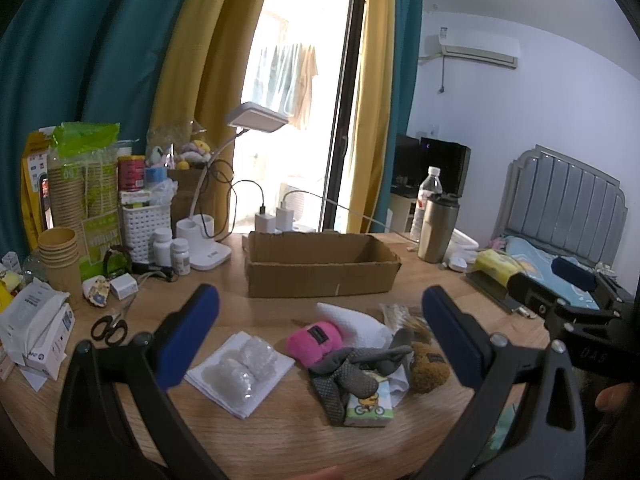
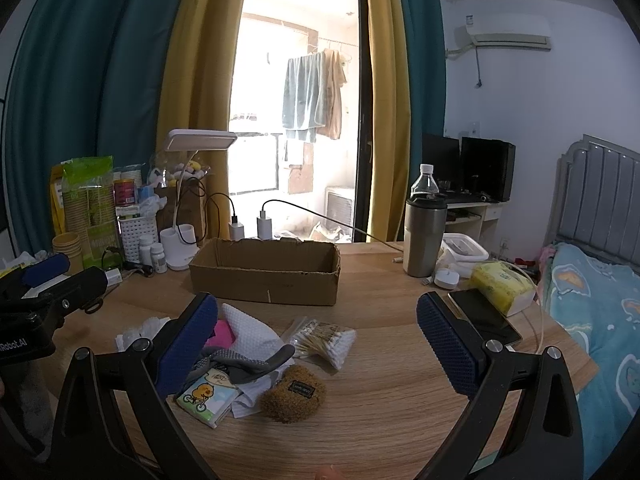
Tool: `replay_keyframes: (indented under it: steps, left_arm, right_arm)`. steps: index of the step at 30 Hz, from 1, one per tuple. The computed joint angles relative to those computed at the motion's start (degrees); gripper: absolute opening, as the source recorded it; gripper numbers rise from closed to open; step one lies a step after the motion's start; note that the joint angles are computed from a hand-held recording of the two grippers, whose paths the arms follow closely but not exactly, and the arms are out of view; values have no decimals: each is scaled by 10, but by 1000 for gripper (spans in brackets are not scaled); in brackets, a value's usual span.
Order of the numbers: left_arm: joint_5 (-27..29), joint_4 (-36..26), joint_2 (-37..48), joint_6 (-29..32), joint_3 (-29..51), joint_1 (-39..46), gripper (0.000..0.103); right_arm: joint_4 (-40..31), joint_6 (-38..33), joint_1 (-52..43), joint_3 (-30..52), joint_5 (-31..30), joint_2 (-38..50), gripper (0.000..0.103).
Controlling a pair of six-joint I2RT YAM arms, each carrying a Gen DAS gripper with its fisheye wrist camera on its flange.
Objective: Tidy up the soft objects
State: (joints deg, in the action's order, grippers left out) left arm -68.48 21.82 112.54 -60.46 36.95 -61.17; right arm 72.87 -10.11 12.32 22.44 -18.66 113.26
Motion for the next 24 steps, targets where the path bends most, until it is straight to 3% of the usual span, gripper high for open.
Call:
replay_keyframes:
  steps: [24]
  left_arm:
    - [4, 9, 1, -4, -8, 2, 102]
  right_arm:
    - [-2, 0, 2, 1, 2, 0, 102]
